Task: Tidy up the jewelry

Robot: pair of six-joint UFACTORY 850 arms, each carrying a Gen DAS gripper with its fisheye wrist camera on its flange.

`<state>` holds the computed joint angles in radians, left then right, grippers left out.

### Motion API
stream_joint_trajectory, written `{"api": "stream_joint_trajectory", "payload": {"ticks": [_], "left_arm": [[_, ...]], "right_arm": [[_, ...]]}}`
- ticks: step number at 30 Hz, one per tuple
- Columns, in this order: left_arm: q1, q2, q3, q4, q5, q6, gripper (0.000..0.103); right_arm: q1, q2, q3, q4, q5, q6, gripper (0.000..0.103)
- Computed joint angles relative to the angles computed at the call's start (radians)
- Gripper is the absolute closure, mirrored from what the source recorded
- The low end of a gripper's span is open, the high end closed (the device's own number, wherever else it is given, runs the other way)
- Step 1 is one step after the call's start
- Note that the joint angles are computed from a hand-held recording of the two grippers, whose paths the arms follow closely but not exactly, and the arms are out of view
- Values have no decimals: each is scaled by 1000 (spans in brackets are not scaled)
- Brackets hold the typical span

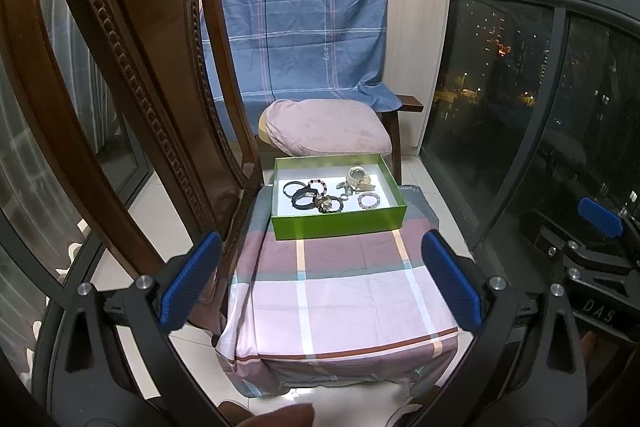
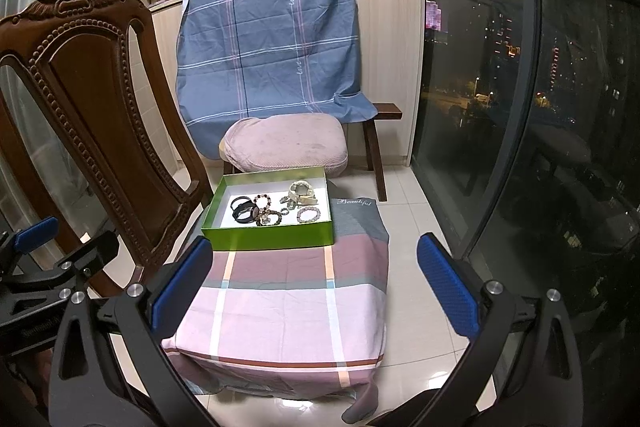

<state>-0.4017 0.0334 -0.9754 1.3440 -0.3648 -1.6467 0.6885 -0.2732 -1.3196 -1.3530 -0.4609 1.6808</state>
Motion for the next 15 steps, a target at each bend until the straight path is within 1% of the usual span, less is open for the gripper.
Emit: {"api": "stream_joint_trajectory", "payload": {"ticks": [15], "left_arm": [[0, -6, -5, -25, 1, 27, 4]], "right_arm": [[-1, 0, 0, 17, 1, -19, 3]]}}
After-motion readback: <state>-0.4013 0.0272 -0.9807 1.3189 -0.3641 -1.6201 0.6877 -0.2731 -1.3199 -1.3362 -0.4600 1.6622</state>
